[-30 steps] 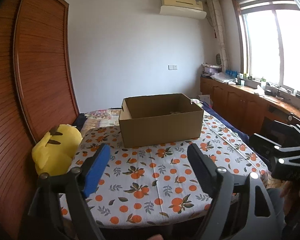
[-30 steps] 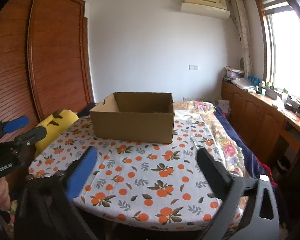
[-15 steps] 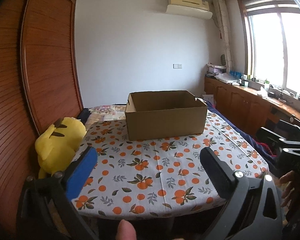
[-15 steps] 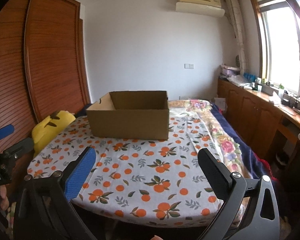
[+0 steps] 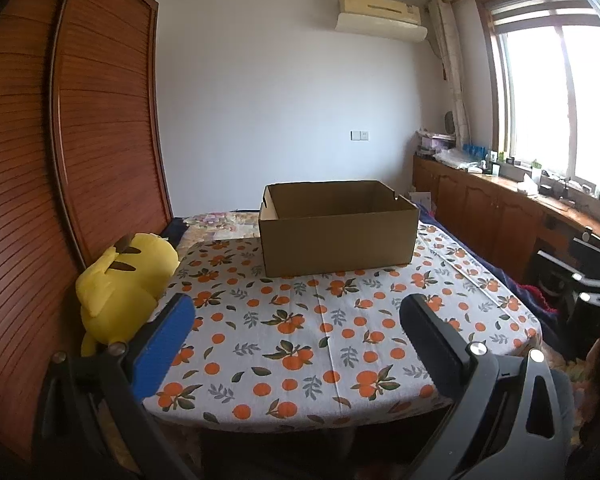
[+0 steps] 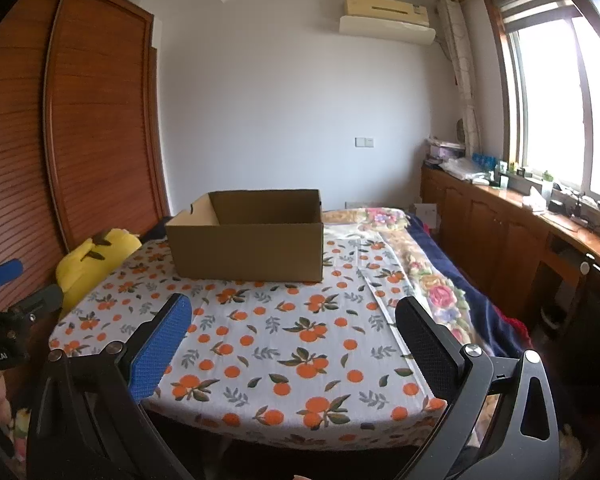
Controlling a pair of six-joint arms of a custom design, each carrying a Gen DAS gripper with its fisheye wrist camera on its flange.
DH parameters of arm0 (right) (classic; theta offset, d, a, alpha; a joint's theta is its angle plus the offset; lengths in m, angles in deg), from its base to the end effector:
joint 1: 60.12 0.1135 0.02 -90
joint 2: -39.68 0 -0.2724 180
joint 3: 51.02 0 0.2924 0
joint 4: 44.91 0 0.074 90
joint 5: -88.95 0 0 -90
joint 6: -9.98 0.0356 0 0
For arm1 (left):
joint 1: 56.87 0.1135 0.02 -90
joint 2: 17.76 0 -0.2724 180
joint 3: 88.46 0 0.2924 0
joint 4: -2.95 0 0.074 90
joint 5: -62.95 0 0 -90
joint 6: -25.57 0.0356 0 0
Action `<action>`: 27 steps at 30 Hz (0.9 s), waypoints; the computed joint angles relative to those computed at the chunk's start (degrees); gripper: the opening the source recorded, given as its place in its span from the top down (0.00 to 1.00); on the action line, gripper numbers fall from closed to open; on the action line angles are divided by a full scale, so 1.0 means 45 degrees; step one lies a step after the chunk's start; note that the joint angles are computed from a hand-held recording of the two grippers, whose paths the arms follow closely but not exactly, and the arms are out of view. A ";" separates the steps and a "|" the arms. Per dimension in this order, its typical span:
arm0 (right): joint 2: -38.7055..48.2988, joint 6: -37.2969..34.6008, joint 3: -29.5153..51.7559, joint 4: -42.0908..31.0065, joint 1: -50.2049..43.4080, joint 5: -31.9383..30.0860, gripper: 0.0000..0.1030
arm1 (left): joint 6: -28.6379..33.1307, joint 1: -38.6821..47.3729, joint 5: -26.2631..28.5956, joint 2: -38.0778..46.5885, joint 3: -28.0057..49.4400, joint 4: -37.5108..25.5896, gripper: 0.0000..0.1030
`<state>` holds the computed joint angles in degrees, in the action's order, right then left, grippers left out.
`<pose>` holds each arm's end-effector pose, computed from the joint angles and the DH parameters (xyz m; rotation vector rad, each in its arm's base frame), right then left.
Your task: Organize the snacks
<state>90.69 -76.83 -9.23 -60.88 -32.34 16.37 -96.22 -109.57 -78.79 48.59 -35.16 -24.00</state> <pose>0.2128 0.1001 0.2324 -0.2335 1.9755 0.0432 0.1853 -0.1972 0.2353 -0.0791 1.9796 0.0879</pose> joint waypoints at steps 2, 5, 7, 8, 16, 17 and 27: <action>0.0028 0.0026 -0.0048 0.0020 0.0033 0.0005 0.00 | 0.0013 -0.0011 -0.0029 -0.0009 -0.0020 0.0002 0.00; 0.0061 0.0059 -0.0064 0.0018 0.0071 0.0039 0.00 | -0.0060 -0.0016 -0.0005 -0.0041 -0.0010 -0.0099 0.00; 0.0023 0.0075 -0.0094 0.0015 0.0076 0.0025 0.00 | -0.0026 0.0001 0.0012 -0.0050 -0.0011 -0.0065 0.00; 0.0016 0.0076 -0.0090 0.0003 0.0060 0.0004 0.00 | -0.0022 0.0013 0.0021 -0.0072 -0.0008 -0.0098 0.00; 0.0025 0.0058 -0.0115 0.0060 0.0076 0.0052 0.00 | -0.0116 -0.0089 -0.0168 -0.0153 0.0039 -0.0325 0.00; 0.0024 0.0045 -0.0113 0.0055 0.0070 0.0048 0.00 | -0.0145 -0.0109 -0.0185 -0.0131 0.0064 -0.0350 0.00; -0.0006 0.0076 -0.0167 0.0090 0.0118 0.0103 0.00 | -0.0137 -0.0119 -0.0209 -0.0101 0.0090 -0.0355 0.00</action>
<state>90.66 -76.49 -9.98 -60.47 -31.81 16.84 -96.84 -110.10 -79.73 48.13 -34.75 -25.60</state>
